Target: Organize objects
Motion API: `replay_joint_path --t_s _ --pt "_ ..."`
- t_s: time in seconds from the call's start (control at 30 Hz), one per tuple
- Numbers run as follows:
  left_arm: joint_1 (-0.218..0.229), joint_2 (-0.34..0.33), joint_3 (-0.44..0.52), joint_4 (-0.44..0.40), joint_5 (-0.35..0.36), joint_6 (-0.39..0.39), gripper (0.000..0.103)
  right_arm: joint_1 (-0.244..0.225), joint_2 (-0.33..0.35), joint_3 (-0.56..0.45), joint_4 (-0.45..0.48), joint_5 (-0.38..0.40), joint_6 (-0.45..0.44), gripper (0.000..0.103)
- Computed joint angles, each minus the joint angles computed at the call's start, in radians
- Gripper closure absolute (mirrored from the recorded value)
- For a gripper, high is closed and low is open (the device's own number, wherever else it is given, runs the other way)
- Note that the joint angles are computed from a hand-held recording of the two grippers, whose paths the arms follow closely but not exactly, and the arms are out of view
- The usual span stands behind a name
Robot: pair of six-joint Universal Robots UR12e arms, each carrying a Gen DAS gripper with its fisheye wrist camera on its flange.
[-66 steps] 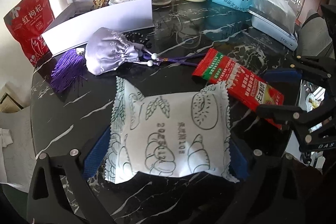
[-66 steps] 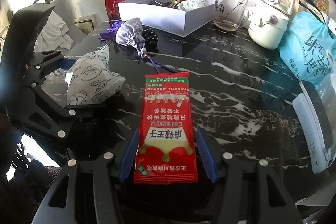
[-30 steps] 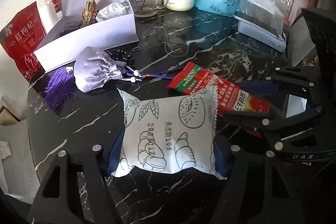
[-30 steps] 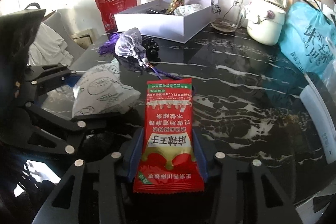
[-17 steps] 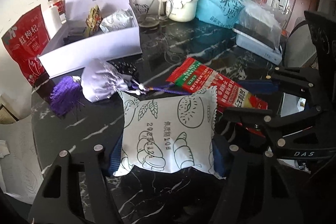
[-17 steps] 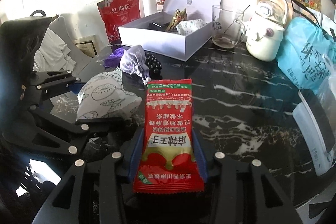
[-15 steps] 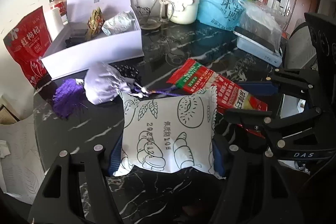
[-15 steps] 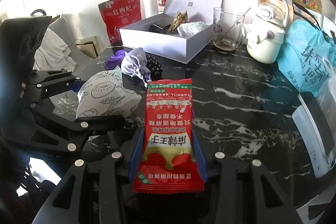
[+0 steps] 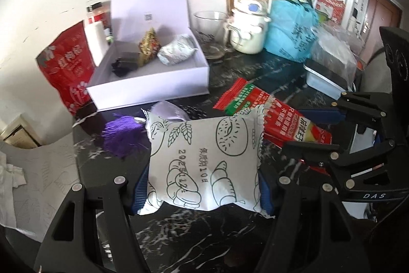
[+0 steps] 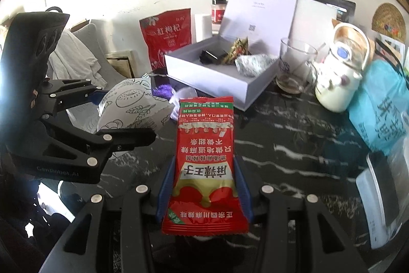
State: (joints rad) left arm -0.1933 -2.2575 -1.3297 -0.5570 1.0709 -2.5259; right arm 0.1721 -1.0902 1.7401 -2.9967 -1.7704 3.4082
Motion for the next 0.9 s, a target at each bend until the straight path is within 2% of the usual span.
replay_joint_path --t_s 0.4,0.9 --pt "0.019 -0.01 0.064 0.035 0.024 -0.063 0.037 -0.006 0.022 -0.078 0.003 0.043 -0.094 0.058" --pt "0.012 -0.091 0.247 -0.025 0.037 -0.109 0.037 -0.038 0.057 -0.175 0.037 0.085 -0.158 0.058"
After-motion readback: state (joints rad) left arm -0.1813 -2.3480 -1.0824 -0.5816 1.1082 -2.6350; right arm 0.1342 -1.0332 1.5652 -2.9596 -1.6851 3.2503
